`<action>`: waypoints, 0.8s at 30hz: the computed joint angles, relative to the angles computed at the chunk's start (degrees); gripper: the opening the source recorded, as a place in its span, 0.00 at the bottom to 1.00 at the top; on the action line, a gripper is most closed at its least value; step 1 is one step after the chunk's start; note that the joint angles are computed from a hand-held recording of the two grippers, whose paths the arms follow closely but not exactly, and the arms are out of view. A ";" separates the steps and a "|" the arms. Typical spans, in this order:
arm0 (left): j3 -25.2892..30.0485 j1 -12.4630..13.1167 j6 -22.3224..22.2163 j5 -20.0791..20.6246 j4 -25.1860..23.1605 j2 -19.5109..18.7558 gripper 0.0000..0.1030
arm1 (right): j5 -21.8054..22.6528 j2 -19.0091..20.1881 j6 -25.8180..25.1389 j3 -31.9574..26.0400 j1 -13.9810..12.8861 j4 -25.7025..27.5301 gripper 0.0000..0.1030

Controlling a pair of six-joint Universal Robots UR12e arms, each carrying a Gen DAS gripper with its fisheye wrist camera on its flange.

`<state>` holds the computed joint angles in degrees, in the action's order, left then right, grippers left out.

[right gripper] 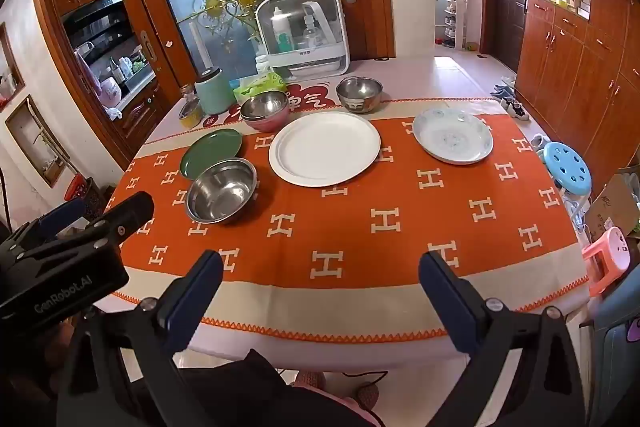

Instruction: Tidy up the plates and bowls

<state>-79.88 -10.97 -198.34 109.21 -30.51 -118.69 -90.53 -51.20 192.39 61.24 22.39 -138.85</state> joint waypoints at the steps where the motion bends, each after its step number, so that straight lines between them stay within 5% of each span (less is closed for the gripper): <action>1: 0.05 -0.01 0.01 0.06 -0.16 -0.01 0.99 | 0.07 -0.03 0.10 0.16 -0.01 -0.45 0.96; 24: -0.19 -0.16 -0.02 0.00 0.72 0.03 0.99 | -0.87 0.05 0.83 -0.12 0.48 0.01 0.96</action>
